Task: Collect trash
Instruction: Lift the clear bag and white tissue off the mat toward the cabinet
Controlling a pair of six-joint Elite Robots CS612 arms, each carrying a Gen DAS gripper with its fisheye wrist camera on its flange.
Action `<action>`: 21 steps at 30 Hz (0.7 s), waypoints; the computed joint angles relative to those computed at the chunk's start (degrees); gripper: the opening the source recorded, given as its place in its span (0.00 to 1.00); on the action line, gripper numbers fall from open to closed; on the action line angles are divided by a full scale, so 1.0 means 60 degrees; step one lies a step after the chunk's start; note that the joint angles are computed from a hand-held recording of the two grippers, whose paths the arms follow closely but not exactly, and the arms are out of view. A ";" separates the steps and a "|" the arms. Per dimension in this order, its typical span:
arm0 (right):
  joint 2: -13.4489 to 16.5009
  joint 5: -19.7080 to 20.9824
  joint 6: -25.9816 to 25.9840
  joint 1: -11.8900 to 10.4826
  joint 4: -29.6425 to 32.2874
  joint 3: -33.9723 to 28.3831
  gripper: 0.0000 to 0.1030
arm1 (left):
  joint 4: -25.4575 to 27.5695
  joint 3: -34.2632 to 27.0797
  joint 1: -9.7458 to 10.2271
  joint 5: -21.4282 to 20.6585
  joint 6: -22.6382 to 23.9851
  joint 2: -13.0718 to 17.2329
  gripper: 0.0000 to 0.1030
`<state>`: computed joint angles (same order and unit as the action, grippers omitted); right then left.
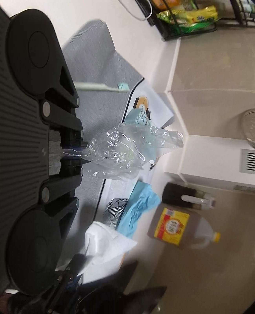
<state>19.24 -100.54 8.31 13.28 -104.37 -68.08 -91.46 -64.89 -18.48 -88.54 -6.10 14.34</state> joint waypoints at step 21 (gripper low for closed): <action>0.1152 0.2509 -0.0151 0.0951 0.2629 -0.3025 0.07 | 0.3400 -0.5614 0.0565 0.0296 0.0228 0.2322 0.07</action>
<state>26.16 -85.49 7.40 18.98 -88.60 -86.23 -71.06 -98.57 -15.09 -86.76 -4.73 28.27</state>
